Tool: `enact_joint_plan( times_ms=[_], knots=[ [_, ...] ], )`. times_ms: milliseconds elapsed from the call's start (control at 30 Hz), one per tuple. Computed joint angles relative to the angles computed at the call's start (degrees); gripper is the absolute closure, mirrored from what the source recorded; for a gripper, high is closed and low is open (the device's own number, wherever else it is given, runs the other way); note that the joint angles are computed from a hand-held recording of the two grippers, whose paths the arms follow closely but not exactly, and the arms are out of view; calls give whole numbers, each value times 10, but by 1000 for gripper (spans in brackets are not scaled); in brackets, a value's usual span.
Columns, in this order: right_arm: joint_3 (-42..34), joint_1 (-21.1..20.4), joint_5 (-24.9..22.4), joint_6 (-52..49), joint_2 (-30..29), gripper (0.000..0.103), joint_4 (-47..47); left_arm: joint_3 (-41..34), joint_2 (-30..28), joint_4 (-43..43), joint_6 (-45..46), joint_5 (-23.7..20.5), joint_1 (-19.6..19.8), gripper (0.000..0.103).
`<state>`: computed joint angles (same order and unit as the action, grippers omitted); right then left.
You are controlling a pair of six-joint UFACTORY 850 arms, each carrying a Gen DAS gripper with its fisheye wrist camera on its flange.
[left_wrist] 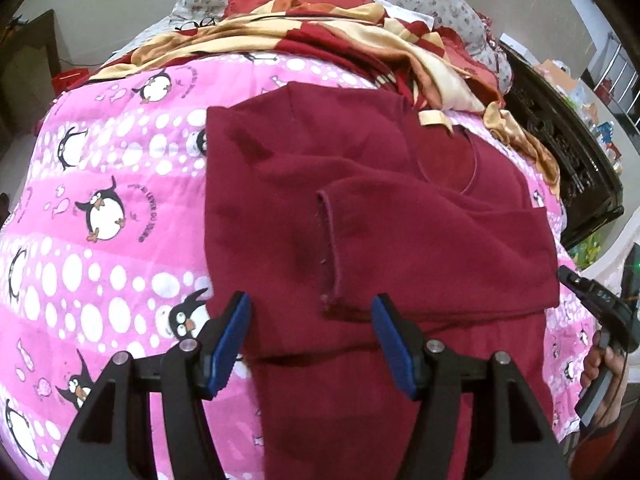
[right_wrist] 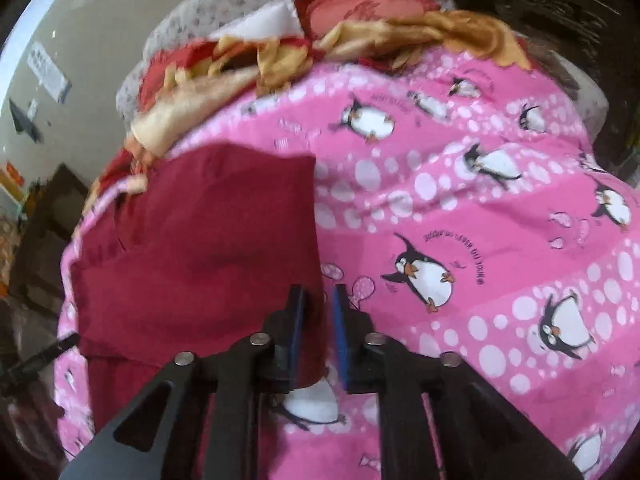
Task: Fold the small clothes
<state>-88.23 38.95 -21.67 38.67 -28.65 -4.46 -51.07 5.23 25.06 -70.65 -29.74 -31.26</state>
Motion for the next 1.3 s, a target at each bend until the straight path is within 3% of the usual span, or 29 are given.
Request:
enact_joint_plan(
  times_ms=[33,100,267,367,467,667,767,867,1033,1100,1133,1167,1300],
  knots=[
    [4,2,5,45,7,69,-36,-2,-2,4,-4,2,0,37],
    [3,6,23,97,16,68,-83,-12,-12,15,-12,6,2,37],
    [-79,14,21,-25,-37,68,-20,-38,-48,67,-67,-13,6,37],
    [-183,18,-43,-131,-112,68,49,-47,-67,49,-53,-21,15,37],
    [-256,27,-95,-112,-166,68,-20,-48,-80,39,-34,-19,20,36],
    [-281,30,-104,-78,-174,68,-58,-46,-83,63,-49,-16,15,34],
    [-257,39,-64,-187,-153,64,-11,-41,-81,63,-50,-3,18,34],
    [-300,58,-101,-299,-179,60,-3,-40,-81,64,-51,-2,17,34],
    [-392,82,-180,-355,-248,60,-75,-32,-73,52,-37,7,21,33],
    [-408,82,-185,-365,-263,60,-88,-31,-71,48,-31,8,22,33],
    [-406,84,-184,-366,-262,69,-100,-31,-71,45,-27,9,22,33],
    [-405,86,-184,-362,-262,88,-119,-30,-70,42,-25,10,23,33],
    [-359,92,-136,-277,-229,93,-209,-24,-64,47,-45,17,26,33]
  ],
)
